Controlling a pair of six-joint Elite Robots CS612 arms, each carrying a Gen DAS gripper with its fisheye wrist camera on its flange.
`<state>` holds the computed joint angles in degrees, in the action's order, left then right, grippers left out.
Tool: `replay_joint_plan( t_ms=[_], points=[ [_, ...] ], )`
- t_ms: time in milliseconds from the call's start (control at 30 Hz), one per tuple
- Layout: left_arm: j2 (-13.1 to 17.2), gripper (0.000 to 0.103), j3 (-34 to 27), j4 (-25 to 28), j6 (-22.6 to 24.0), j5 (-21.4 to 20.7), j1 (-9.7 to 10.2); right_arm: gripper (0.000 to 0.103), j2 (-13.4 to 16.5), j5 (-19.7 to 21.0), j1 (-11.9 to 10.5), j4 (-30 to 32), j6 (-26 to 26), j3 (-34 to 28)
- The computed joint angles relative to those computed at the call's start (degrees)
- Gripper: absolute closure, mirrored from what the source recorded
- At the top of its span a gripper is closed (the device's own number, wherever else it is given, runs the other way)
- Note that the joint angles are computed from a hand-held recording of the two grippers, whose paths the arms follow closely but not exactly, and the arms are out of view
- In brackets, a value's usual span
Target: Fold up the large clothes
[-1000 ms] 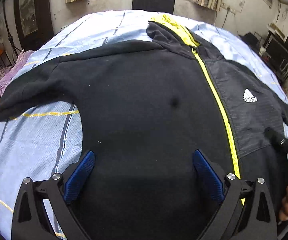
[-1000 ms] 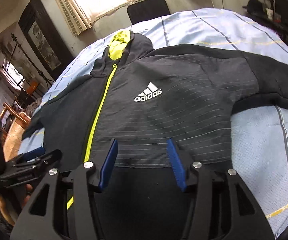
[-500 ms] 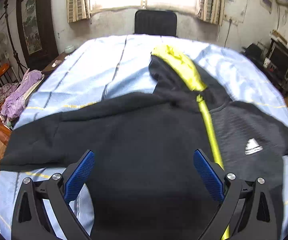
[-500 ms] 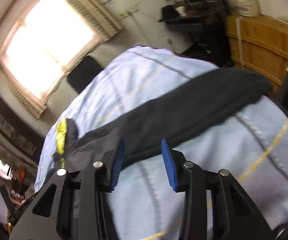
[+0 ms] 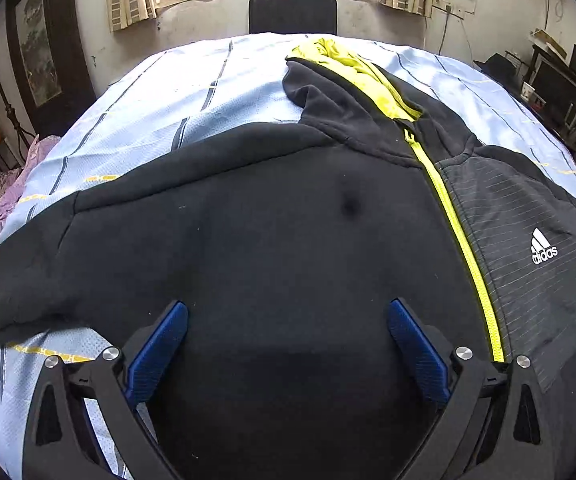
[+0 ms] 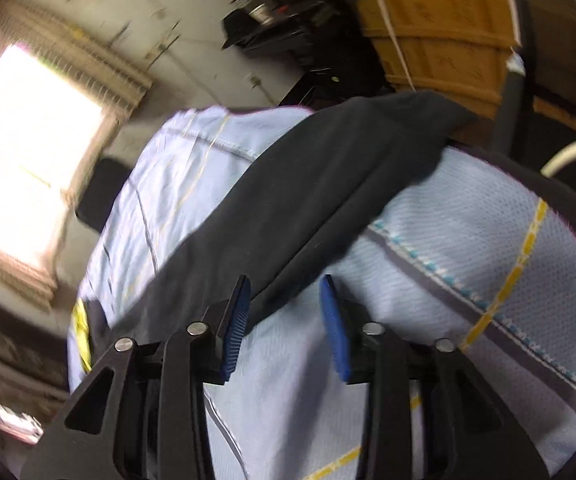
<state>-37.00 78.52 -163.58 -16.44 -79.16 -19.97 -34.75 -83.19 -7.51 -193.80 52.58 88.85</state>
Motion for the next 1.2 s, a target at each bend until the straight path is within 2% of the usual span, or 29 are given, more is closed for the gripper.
replay_joint_plan(
  t_ms=[167, 267, 367, 433, 467, 533, 633, 700, 867, 1033, 1200],
  points=[
    [0.04, 0.003, -0.05, -0.03, 0.02, -0.03, 0.02, 0.071, 1.75, -1.09, -0.68, -4.19, 6.71, -1.21],
    [0.05, 0.003, -0.06, -0.02, 0.0, -0.01, 0.01, 0.077, 3.22, -0.45, -1.13, -8.29, 11.08, -1.78],
    [-0.06, 0.003, 0.03, 0.26, 0.21, -0.89, 0.25, 0.081, 3.35, -1.82, -0.83, -7.67, 9.47, -2.28],
    [-0.33, 0.003, 0.15, 0.27, -0.96, -2.62, 0.82, 0.089, 3.3, -2.6, -0.74, -6.36, 8.67, -2.6],
    [-0.32, 0.003, -0.05, 0.18, -1.88, -3.32, 1.14, 0.097, 3.33, -2.89, -0.74, -6.16, 8.02, -2.74],
    [-0.67, 0.003, 0.33, -1.01, -4.17, -4.67, 1.94, 0.099, 3.12, -4.44, -0.31, -6.57, 4.49, -3.0],
    [-0.83, 0.003, 0.32, -1.93, -6.51, -5.39, 2.82, 0.099, 2.13, -8.16, 1.22, -7.84, -4.22, -3.47],
    [-0.92, 0.003, 0.38, -2.7, -8.16, -6.01, 3.48, 0.099, 1.47, -8.38, 2.14, -8.31, -8.39, -3.99],
    [-1.23, 0.003, 0.81, -4.46, -9.85, -8.12, 4.31, 0.099, 0.24, -5.82, 4.64, -7.68, -16.05, -6.09],
    [-2.26, 0.003, 2.37, -7.12, -8.95, -4.51, 3.82, 0.099, 0.16, -2.79, 7.61, -5.52, -20.67, -8.97],
    [-2.75, 0.003, 3.21, -9.47, -9.63, -6.06, 4.38, 0.099, 1.45, -0.55, 11.14, -2.44, -25.29, -13.11]
  ],
)
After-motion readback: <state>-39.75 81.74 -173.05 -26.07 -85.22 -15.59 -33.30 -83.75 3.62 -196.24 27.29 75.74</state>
